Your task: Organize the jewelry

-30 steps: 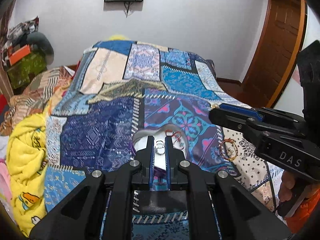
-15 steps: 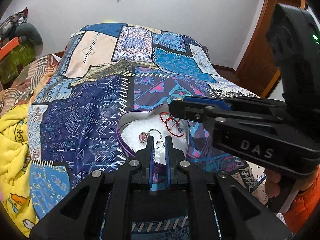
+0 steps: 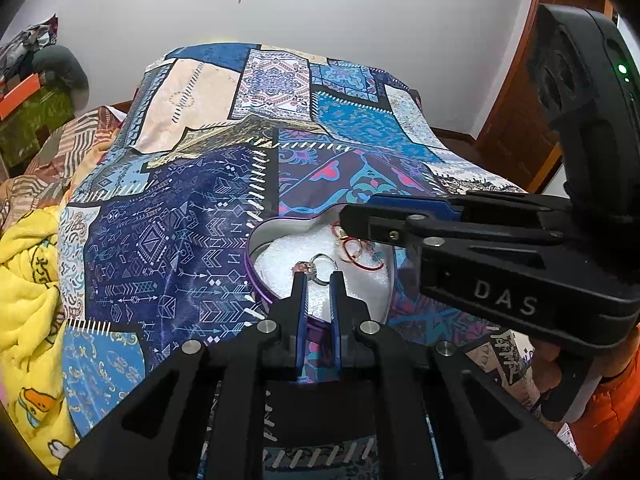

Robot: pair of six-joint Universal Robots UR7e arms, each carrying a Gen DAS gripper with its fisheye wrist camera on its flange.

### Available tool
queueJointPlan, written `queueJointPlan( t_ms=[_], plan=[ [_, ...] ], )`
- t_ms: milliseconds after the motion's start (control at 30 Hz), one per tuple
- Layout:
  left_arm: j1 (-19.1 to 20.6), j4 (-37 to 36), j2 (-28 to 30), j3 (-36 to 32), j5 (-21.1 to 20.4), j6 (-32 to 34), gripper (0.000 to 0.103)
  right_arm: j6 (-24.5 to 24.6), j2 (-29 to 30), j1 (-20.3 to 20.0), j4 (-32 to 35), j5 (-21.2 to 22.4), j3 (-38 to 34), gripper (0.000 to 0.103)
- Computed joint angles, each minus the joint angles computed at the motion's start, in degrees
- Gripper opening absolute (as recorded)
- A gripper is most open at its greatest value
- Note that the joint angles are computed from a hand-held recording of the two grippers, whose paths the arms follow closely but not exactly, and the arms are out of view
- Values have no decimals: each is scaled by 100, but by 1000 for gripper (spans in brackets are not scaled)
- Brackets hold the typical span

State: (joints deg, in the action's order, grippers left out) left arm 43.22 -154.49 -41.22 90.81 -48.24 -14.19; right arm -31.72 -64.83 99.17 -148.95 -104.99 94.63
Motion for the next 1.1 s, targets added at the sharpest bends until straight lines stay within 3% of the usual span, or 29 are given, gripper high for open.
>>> queueJointPlan(
  t_ms=[100, 267, 433, 633, 867, 1100],
  plan=[
    [-22, -6, -38, 43, 72, -37, 14, -40, -62, 18, -141, -44, 68, 36],
    [-60, -19, -103, 91, 216, -103, 26, -53, -172, 43, -258, -107, 145, 37],
    [-151, 12, -185, 150, 428, -157, 27, -100, -346, 52, -351, -229, 286, 37],
    [-312, -25, -244, 195, 588, -138, 37, -113, -698, -14, -552, -319, 564, 37],
    [-488, 32, -202, 158, 612, -109, 49, -142, -1114, -181, -809, -535, 775, 37],
    [-566, 258, 69, -88, 341, -108, 50, -158, -1418, -486, -780, -862, 883, 37]
  ],
)
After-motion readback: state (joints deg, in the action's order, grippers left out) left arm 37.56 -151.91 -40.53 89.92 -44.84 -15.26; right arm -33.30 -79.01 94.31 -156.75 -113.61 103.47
